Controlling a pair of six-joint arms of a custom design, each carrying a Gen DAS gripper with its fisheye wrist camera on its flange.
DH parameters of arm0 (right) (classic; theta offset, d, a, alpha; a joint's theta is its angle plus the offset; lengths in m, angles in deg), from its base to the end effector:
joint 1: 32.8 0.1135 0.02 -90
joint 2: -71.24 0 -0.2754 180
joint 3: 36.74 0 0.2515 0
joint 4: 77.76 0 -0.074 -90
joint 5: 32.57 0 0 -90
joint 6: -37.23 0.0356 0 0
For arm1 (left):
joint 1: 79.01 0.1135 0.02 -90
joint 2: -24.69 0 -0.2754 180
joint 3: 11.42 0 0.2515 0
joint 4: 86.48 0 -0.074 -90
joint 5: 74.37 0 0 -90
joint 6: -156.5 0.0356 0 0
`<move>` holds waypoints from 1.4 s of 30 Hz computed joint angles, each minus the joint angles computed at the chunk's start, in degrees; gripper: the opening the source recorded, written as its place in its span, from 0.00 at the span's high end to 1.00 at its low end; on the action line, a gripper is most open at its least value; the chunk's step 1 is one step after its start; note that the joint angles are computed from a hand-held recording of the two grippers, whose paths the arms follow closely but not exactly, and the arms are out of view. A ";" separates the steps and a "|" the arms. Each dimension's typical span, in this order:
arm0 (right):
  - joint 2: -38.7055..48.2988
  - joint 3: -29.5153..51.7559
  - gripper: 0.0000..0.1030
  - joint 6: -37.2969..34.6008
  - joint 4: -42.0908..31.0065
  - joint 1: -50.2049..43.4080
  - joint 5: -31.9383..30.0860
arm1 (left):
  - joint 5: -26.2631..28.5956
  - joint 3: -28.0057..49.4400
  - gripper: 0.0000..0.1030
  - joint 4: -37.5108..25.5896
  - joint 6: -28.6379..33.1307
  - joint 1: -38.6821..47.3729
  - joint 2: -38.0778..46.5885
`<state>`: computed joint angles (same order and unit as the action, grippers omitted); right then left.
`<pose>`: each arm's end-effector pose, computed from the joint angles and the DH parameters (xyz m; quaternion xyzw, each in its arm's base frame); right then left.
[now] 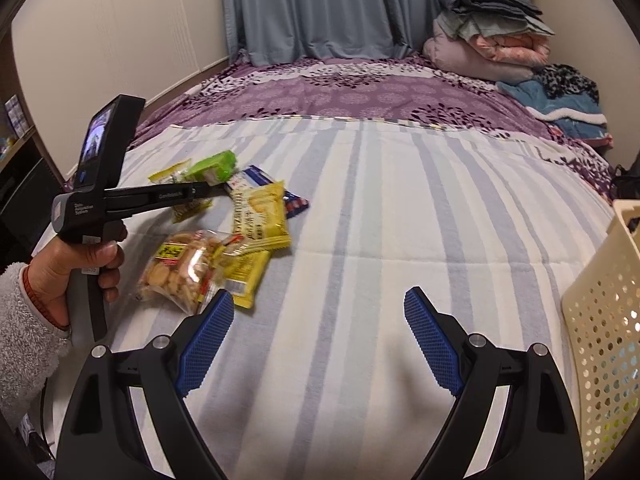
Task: Organize snacks
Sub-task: 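Grasp the yellow-green snack bag with the left tool while the right tool grasps the tan cookie bag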
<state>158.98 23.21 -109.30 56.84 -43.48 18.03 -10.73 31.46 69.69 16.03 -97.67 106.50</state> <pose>0.2607 -0.0262 0.1743 -0.4082 0.8386 0.2016 0.2992 0.2181 -0.0570 0.1339 -0.3110 0.8953 0.0524 0.3145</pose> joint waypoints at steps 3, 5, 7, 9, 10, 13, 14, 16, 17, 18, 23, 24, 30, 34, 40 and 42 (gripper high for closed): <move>-1.23 -0.82 0.16 -0.56 -1.26 1.83 -1.05 | -0.46 -0.82 0.65 -0.63 -0.41 -0.71 -1.99; -2.27 -1.69 0.16 -0.96 -1.82 3.64 -1.88 | -1.26 -0.98 0.66 -1.78 -0.61 -1.53 -3.31; -3.34 -2.62 0.16 -0.96 -1.78 5.39 -2.37 | -2.00 -1.13 0.67 -3.37 -0.75 -2.43 -4.90; -4.12 -3.37 0.16 -0.56 -1.09 7.69 -3.02 | -2.31 -1.64 0.67 -4.49 -1.04 -3.00 -6.76; -4.24 -3.43 0.16 -0.03 -0.61 8.71 -3.05 | -2.46 -1.80 0.67 -5.13 -1.26 -3.21 -7.63; -3.60 -3.01 0.16 2.48 0.50 12.46 -3.27 | -3.13 -2.31 0.67 -7.35 -2.43 -4.20 -10.18; -2.90 -2.64 0.16 3.50 0.90 13.68 -3.33 | -3.31 -2.59 0.67 -8.05 -2.82 -4.52 -11.10; -1.37 -1.88 0.16 5.12 1.58 15.82 -3.33 | -3.62 -2.84 0.67 -9.25 -3.39 -5.06 -12.32; -0.82 -1.84 0.16 6.45 2.53 17.16 -2.91 | -3.77 -2.92 0.67 -9.90 -3.66 -5.34 -12.90; -0.07 -1.73 0.16 7.27 3.36 18.32 -2.74 | -3.85 -2.92 0.67 -10.06 -3.75 -5.42 -13.02; 3.86 -0.82 0.16 7.38 4.38 22.22 -1.48 | -5.10 -3.08 0.67 -13.51 -5.34 -6.96 -15.93; 4.43 -0.69 0.16 6.89 3.95 22.62 -1.22 | -5.29 -3.01 0.67 -14.31 -5.53 -7.17 -16.53; 3.97 -2.28 0.16 0.22 -0.07 21.20 -0.43 | -6.26 -2.53 0.67 -16.84 -6.34 -8.08 -18.23; 2.45 -3.74 0.16 -5.31 -4.11 18.82 -0.08 | -7.33 -1.78 0.67 -18.08 -7.22 -9.39 -17.82; -0.56 -7.33 0.16 -4.89 -1.67 19.62 2.02 | -8.06 -1.14 0.67 -19.44 -8.24 -10.78 -18.16; -1.27 -8.13 0.16 -2.17 0.75 20.91 2.77 | -8.50 -0.85 0.67 -20.21 -8.79 -11.63 -18.20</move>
